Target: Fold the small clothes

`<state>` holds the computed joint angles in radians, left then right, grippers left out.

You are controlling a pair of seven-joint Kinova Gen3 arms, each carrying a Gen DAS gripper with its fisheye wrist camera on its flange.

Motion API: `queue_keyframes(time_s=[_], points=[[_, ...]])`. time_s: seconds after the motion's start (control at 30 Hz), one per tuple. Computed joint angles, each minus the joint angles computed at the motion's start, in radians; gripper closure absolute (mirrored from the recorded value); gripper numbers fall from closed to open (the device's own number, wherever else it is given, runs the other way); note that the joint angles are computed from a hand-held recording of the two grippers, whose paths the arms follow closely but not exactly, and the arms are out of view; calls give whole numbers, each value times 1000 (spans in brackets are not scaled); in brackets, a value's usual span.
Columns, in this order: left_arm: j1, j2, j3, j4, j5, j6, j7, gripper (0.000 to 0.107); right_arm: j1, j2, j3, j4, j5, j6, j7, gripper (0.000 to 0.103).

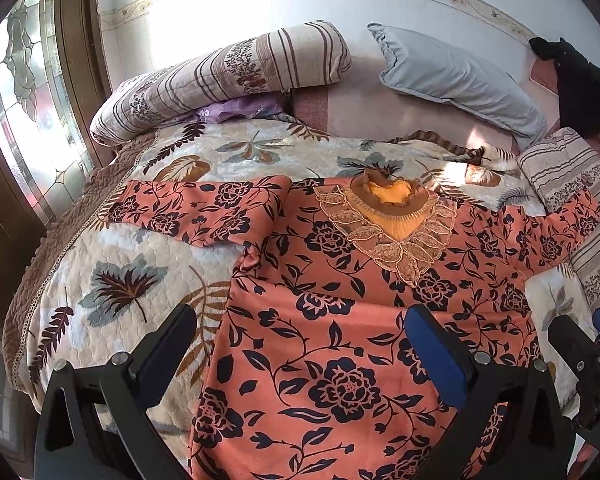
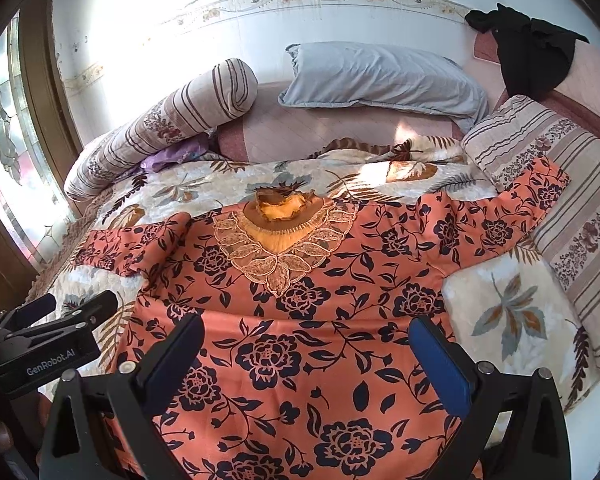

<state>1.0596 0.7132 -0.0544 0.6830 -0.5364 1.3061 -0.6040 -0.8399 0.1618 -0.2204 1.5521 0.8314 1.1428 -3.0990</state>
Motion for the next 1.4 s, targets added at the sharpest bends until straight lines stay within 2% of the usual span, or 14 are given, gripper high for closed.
queue_keyframes(time_s=[1.4], points=[[4,3,1,-11,3,16,-11,4,-6,5,2,-13,-6,5,11,0]])
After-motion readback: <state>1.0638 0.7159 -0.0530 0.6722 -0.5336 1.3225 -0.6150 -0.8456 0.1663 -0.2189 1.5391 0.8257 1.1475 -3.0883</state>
